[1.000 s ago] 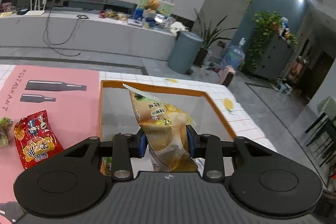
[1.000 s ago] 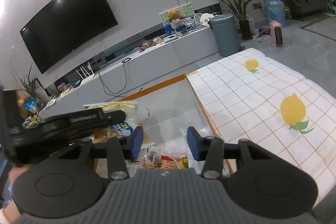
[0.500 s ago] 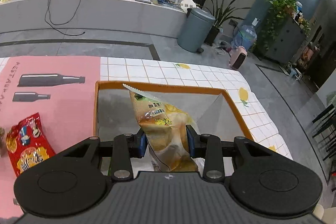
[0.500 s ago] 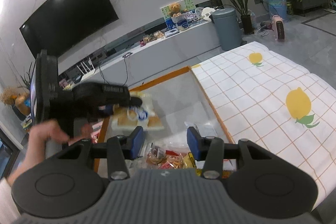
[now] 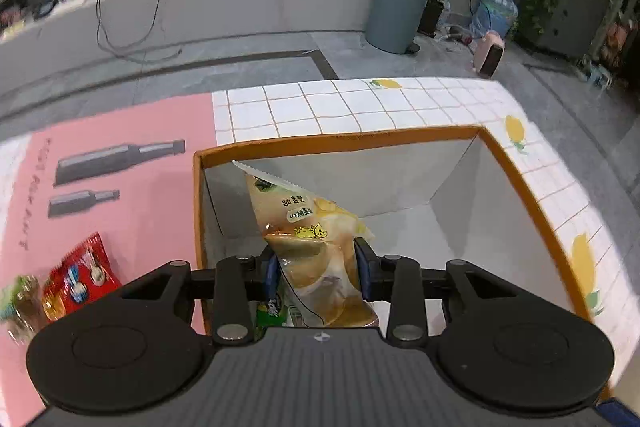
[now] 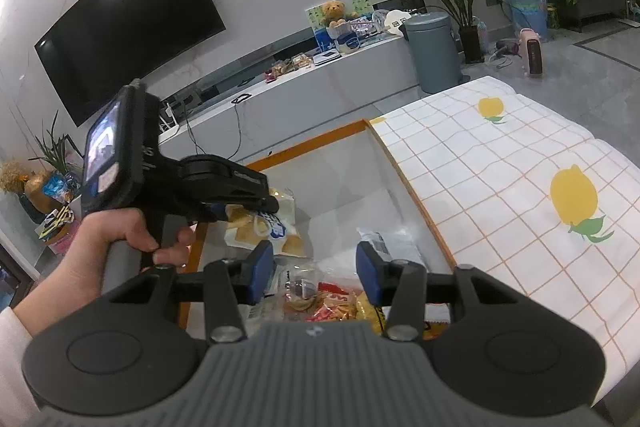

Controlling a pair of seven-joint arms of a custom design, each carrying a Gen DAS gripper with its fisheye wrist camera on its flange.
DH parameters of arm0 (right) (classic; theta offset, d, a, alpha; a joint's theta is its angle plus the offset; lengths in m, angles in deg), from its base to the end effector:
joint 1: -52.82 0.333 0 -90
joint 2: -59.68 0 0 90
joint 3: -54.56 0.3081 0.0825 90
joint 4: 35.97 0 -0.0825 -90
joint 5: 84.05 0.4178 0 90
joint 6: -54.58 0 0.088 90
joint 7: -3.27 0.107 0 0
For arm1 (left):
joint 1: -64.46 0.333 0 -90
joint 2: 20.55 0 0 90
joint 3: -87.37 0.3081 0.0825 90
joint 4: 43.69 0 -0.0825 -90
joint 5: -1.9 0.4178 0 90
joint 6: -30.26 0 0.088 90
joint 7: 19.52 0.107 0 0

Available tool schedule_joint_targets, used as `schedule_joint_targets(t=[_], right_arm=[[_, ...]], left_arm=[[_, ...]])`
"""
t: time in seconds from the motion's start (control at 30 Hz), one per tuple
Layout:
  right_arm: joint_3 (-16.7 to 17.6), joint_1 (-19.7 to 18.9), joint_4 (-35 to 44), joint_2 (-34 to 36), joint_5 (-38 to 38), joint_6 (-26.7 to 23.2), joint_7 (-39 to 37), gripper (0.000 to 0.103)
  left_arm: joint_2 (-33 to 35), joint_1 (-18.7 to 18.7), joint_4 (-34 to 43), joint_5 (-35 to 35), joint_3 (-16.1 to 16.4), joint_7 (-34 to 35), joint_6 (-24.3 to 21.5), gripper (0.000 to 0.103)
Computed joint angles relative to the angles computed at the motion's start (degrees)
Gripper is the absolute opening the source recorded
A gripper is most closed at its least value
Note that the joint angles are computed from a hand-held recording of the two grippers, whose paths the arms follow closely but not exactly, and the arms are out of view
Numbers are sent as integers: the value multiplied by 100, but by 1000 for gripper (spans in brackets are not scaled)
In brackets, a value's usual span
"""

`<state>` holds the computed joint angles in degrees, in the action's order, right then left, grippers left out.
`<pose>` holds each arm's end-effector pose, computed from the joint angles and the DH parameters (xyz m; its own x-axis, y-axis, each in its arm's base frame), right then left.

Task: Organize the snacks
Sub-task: 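Lower the white bread bag into the box and open the left gripper, then withdraw both grippers from the box toward the remaining snacks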

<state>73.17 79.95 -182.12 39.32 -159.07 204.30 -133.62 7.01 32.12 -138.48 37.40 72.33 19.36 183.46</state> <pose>0.3169 0.3517 0.3870 -0.2241 -0.8939 -0.3883 -0.5184 0.4467 -0.7292 0.5072 -0.5386 0.3749 -0.3690 -0.9243 0.0978 -0.7730 0.2468 -0.5844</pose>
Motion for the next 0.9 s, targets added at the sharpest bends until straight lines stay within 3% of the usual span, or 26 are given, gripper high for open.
schedule_joint_targets(t=[0.17, 0.23, 0.37, 0.57, 0.67, 0.73, 0.83, 0.9], right_arm=[[-8, 10, 35, 39, -9, 23, -31, 45], [-14, 14, 18, 23, 10, 8, -57, 45], [-20, 17, -15, -6, 88, -20, -77, 45], [2, 58, 40, 31, 284, -122, -273, 45], [-12, 85, 75, 78, 376, -109, -483, 45], [-8, 110, 100, 102, 493, -181, -625, 45], [19, 152, 96, 77, 679, -364, -717, 52], [38, 174, 60, 10, 728, -457, -768, 57]], left_arm=[[108, -274, 178, 419, 164, -184, -186, 50], [128, -294, 220, 457, 170, -233, -259, 63], [114, -255, 243, 376, 94, -172, -379, 73], [-191, -265, -41, 543, 151, -434, -311, 77], [-497, 46, -497, 240, -85, -223, 135, 77], [-695, 156, -717, 68, -213, 74, 174, 77], [-1070, 10, -1013, 354, -159, 11, -127, 77], [-1263, -56, -1124, 393, -218, 31, -613, 77]])
